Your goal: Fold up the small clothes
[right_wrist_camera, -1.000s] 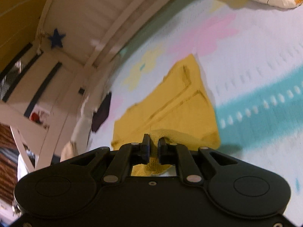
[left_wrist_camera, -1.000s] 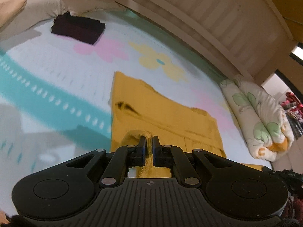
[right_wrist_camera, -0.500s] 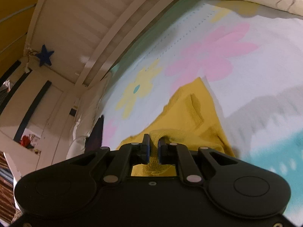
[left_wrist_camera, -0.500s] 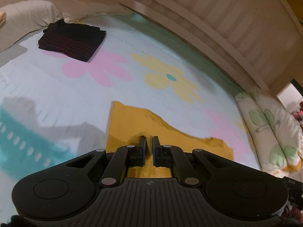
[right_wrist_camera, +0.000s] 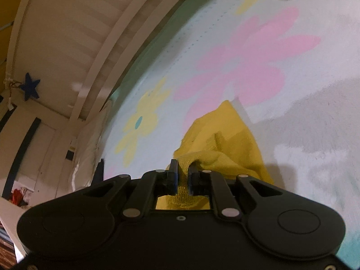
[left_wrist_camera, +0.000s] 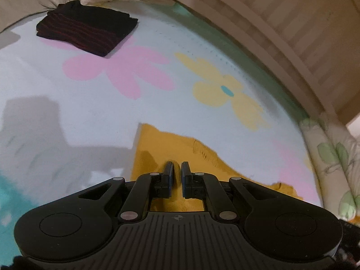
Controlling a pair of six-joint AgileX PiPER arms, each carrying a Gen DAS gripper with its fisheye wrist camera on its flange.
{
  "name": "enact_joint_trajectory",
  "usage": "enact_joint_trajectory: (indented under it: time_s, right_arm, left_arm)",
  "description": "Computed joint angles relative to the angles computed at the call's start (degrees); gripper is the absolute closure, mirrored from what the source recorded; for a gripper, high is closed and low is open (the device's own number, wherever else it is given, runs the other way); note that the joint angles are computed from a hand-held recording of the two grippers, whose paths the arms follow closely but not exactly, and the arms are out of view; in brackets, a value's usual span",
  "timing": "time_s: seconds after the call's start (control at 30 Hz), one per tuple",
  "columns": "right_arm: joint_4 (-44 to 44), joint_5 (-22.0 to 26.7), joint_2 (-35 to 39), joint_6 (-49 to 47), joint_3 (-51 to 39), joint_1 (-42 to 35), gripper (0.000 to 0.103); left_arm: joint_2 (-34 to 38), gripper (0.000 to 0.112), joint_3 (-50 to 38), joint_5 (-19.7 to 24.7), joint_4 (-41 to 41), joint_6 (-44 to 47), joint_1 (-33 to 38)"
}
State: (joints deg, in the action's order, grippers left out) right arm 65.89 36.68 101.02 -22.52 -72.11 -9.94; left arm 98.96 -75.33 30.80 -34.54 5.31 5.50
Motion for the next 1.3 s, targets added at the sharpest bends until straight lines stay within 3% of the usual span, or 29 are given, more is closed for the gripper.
enact_joint_trajectory:
  time_s: [0.07,0.13,0.17,0.23,0.3,0.5,0.77,1.07,1.3]
  right_arm:
    - [-0.2,-2.3,0.1,0.6,0.5,0.5,0.069]
    - [0.6,-5.2,-1.0,-0.5,1.5,0.9,0.039]
    - [1.5,-6.5,-2.0,-2.4,2.3,1.0,0.036]
    - [0.8,-7.5,-3.7,-5.3,2.5,1.3,0.036]
    - [-6.8,-5.4,-4.7,-3.8,0.4,1.9,0.038]
    - [-28.7,-1.5,-8.3,-4.7,-0.5,7.8,0.06]
    - [-38.5,-1.6,-10.6,-4.5,3.2,13.3,0.061]
    - [-47.5,-7.0,-5.8,1.0,1.9,16.9,0.061]
    - [-44.8,-10.6,0.3,2.0,-3.9,16.2,0.061]
  left_arm:
    - [0.3,0.099,-0.4,-0.4,-1.0,1.1,0.3]
    - [-0.6,0.078,-0.5,-1.7,2.8,0.0,-0.1]
    - [-1.5,0.074,0.2,-3.0,5.2,-0.5,-0.5]
    - [-3.1,0.074,0.9,-3.5,9.7,-1.1,-1.5]
    - [-5.4,0.074,2.7,-3.3,10.8,2.9,-2.5]
    - [-13.0,0.074,11.7,-3.0,10.7,16.2,-6.5]
    - [-14.3,0.075,16.6,-1.2,9.8,23.7,-10.2]
    - [-6.4,0.075,10.8,-3.5,12.9,15.5,-9.2]
    - [0.5,0.075,0.9,-3.2,14.9,8.7,-8.5]
